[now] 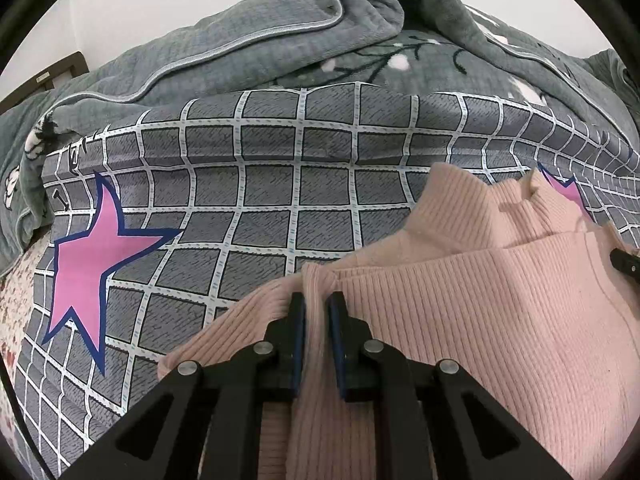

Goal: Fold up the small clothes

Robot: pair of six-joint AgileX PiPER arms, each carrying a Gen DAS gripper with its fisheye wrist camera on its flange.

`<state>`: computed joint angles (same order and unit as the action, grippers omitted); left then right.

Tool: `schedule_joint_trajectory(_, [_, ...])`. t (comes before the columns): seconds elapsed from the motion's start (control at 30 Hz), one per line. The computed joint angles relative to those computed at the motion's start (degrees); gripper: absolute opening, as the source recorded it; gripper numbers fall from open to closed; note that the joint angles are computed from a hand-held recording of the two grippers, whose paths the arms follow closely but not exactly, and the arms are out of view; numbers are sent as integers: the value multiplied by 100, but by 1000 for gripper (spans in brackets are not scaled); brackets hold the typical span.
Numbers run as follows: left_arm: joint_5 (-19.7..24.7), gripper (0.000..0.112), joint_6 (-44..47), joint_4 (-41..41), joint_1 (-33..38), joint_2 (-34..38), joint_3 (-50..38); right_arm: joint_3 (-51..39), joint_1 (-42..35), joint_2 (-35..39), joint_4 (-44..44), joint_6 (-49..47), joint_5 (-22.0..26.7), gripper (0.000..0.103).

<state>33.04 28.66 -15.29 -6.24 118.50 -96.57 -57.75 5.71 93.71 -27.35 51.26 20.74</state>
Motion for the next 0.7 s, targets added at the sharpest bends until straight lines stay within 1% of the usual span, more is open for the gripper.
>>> schedule_joint_trajectory(0.53, [-16, 13, -14, 31, -8, -16, 14, -16, 4, -1, -2, -1, 37, 9])
schedule_joint_trajectory(0.7, [-33, 13, 1, 19, -2, -16, 29, 76, -30, -71, 22, 7, -21, 12])
